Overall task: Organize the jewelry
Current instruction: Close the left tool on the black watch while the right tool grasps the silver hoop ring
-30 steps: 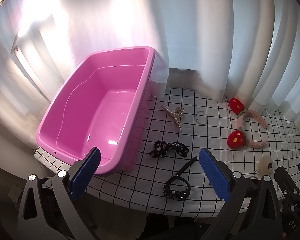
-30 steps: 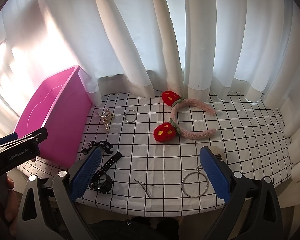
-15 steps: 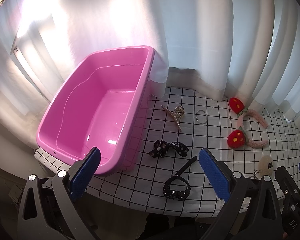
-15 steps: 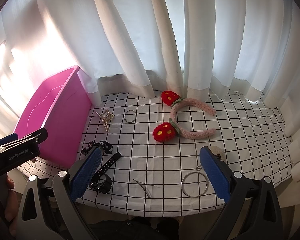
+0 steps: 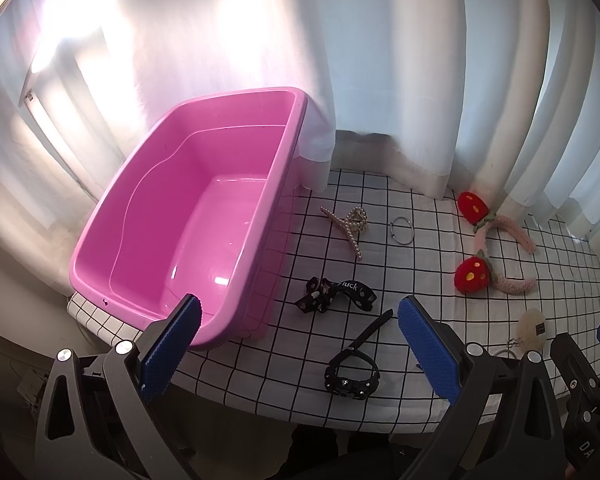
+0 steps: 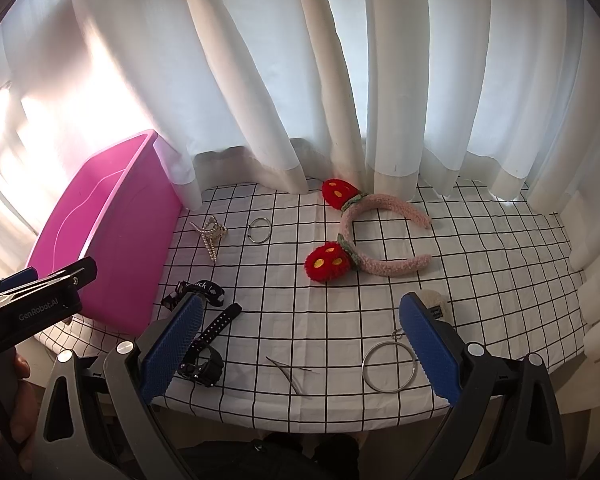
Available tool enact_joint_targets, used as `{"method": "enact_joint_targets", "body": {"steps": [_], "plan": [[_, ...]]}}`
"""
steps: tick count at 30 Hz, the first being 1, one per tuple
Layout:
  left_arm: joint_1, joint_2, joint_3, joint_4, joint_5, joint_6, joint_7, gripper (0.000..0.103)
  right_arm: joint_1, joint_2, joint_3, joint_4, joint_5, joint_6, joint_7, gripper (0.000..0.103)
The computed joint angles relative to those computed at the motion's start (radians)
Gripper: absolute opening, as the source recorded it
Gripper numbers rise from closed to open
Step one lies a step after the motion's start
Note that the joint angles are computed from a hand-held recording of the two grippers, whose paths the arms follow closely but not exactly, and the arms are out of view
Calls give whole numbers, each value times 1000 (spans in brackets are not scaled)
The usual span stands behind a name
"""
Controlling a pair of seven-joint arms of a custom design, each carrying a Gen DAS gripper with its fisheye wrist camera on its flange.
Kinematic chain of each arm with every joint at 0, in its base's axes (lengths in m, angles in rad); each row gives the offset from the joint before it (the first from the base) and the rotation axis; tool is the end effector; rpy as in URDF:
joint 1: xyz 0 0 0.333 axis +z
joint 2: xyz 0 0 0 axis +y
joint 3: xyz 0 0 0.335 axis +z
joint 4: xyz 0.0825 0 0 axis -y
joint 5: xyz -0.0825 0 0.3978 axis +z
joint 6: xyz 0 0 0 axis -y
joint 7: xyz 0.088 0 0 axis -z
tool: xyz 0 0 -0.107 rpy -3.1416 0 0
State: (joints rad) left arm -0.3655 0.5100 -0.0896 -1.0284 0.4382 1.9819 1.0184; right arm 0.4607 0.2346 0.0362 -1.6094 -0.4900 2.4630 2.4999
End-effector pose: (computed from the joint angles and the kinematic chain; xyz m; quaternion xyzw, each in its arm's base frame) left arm 0.6990 -0.2885 0.6273 -0.6880 0.6654 -0.1529 0.2461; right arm 0.6138 0.3305 0.5756 -0.6096 0.7080 -0.2197 0.2809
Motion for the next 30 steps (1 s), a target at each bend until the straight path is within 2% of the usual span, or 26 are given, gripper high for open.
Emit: {"method": "enact_joint_targets", "body": {"steps": [10, 14, 16, 22, 26, 30], "plan": [[14, 16, -5, -17, -30, 14, 22, 97, -29, -25, 0, -69, 53, 32, 13, 94], [51, -35, -23, -147, -84, 95, 18, 97, -60, -46, 1, -145, 103, 85, -1, 94], [62, -78, -33, -247, -92, 173, 23, 97, -75, -55, -2, -183, 123, 100, -4, 94], [81, -105, -63, -367, -160, 227, 56, 97, -119, -61, -8, -279, 186, 116, -33, 94], [82, -97, -69, -416, -179, 254, 75, 97, -133, -40, -17, -312, 178, 123, -47, 94], [74, -85, -62, -457, -172, 279, 70, 97, -168, 2, 6, -325, 295, 158, -169, 94]]}}
